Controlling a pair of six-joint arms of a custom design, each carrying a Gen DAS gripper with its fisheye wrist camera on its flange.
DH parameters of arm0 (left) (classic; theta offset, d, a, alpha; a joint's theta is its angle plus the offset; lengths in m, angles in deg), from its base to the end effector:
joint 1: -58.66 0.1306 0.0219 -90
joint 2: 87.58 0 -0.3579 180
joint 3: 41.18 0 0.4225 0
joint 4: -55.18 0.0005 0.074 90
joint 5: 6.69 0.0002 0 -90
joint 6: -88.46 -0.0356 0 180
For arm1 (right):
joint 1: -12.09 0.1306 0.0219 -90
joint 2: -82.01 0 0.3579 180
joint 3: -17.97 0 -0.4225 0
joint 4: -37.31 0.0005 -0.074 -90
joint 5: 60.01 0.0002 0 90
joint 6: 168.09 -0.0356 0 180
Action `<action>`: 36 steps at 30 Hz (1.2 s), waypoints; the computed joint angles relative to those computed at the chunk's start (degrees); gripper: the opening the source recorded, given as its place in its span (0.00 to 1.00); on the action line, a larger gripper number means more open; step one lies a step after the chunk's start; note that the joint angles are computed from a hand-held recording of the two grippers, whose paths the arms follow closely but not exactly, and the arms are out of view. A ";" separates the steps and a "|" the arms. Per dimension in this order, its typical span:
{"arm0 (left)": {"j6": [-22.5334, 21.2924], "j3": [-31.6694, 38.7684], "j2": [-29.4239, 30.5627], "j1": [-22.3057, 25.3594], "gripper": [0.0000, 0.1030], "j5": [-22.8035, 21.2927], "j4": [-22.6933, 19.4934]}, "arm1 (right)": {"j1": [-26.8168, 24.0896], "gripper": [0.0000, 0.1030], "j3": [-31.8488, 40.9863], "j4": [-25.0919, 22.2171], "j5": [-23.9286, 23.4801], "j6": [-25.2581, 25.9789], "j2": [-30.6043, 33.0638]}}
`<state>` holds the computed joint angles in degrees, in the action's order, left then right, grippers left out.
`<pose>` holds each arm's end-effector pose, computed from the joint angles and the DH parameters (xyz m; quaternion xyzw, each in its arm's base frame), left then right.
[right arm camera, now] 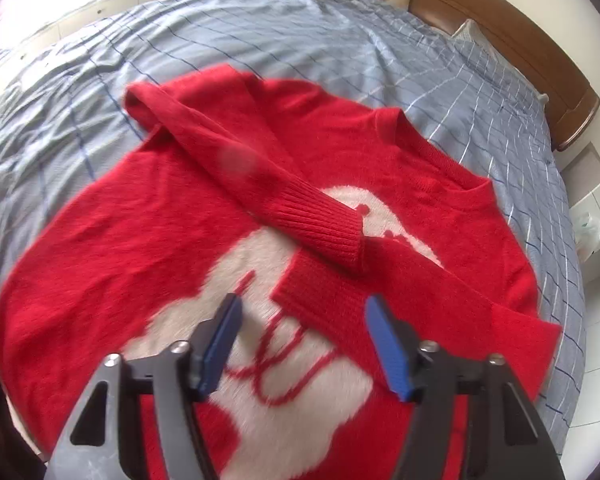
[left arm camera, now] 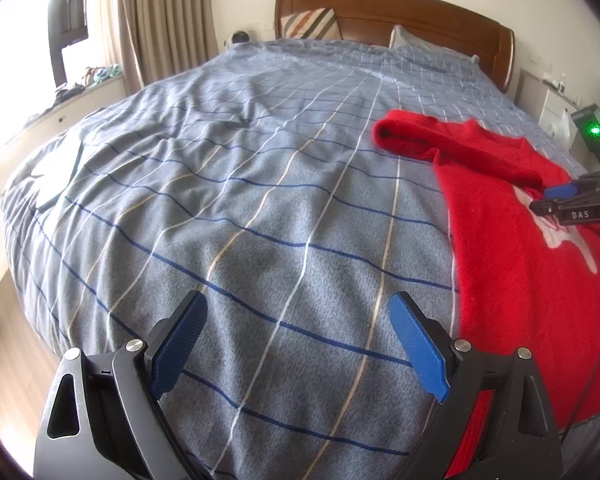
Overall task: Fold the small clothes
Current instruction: 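Reach the right gripper to a sleeve cuff and grasp it, then pull the held sleeve outward from the body with the right gripper and release it flat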
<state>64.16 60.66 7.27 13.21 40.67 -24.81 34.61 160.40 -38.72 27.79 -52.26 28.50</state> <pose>0.3680 -0.3402 0.4428 -0.2149 0.8975 0.0897 0.3745 0.6421 0.2672 0.4393 -0.4001 0.8792 0.0111 0.2584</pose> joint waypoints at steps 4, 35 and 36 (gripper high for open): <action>0.96 0.01 0.23 0.37 0.91 1.00 -0.76 | -5.40 0.06 -3.57 5.53 -4.63 -6.57 -3.81; 4.72 2.15 2.93 0.34 0.91 0.30 -5.29 | -44.77 0.55 -18.81 17.94 -30.58 -51.45 -10.79; 4.71 2.29 3.08 0.31 0.91 0.22 -5.49 | -44.78 0.42 -17.40 16.18 -30.49 -51.50 -9.74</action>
<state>68.87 62.96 10.35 13.52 40.89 -30.30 -10.17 143.00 -22.54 -2.71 -103.76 18.76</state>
